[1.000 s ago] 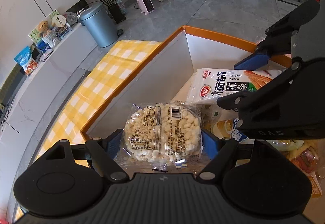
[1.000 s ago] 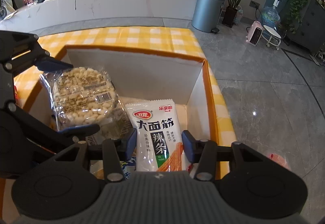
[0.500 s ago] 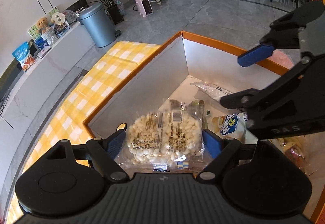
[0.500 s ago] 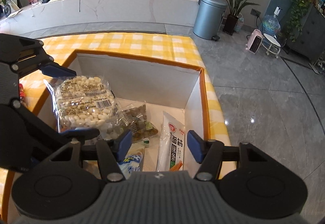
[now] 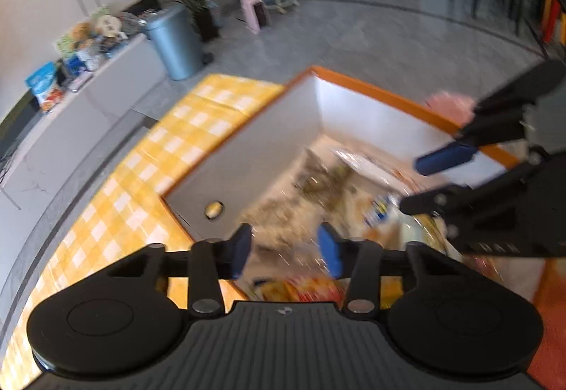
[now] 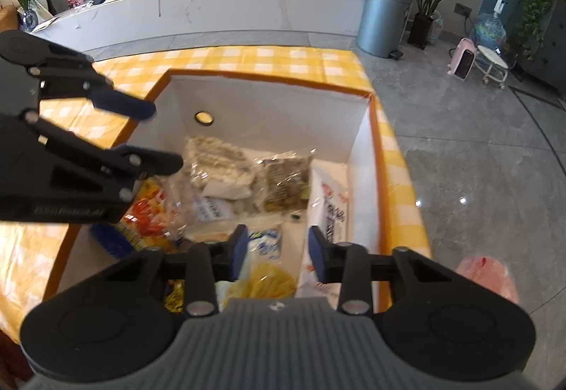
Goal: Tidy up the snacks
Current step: 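Open both tools to release the packets into the box and lift away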
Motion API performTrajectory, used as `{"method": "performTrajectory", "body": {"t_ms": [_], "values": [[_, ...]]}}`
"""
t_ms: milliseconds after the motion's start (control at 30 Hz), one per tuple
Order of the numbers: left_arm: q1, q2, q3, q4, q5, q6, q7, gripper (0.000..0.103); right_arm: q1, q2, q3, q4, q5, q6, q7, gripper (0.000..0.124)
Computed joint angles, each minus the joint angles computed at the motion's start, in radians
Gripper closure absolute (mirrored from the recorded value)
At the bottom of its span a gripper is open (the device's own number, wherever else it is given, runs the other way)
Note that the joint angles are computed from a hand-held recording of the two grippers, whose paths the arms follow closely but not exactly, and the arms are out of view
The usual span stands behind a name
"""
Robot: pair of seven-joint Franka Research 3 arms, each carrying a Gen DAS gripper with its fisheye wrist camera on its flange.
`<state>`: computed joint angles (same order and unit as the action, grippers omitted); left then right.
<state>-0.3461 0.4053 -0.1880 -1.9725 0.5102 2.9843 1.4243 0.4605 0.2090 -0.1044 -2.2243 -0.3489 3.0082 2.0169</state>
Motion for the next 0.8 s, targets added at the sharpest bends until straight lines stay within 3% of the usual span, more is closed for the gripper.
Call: {"method": "performTrajectory", "body": {"t_ms": [100,267,333,467,667,800], "values": [[0.008,0.005,-0.021,-0.009,-0.007,-0.015,0.040,0.061,-0.038,-0.004,0.058,-0.015,0.085,0.002,-0.082,0.094],[-0.050,0.031,0.015,0.019,0.043,-0.084,0.033,0.074,-0.015,0.010,0.044,-0.010,0.089,-0.034,-0.100,0.099],[-0.037,0.038,-0.009,0.024,0.028,-0.113,0.054,0.079,-0.028,0.017,0.056,-0.007,0.116,-0.043,-0.121,0.099],[0.015,0.065,-0.085,0.060,-0.093,-0.208,0.129,0.079,0.030,0.028,-0.025,-0.001,0.012,-0.042,-0.011,0.099],[-0.016,0.086,-0.068,0.095,-0.120,-0.267,0.117,0.079,-0.016,0.018,0.027,-0.008,0.052,-0.039,-0.038,0.099],[-0.024,0.068,-0.051,0.065,-0.107,-0.221,0.094,0.077,-0.001,0.006,0.019,-0.020,0.039,-0.037,-0.028,0.098]]}}
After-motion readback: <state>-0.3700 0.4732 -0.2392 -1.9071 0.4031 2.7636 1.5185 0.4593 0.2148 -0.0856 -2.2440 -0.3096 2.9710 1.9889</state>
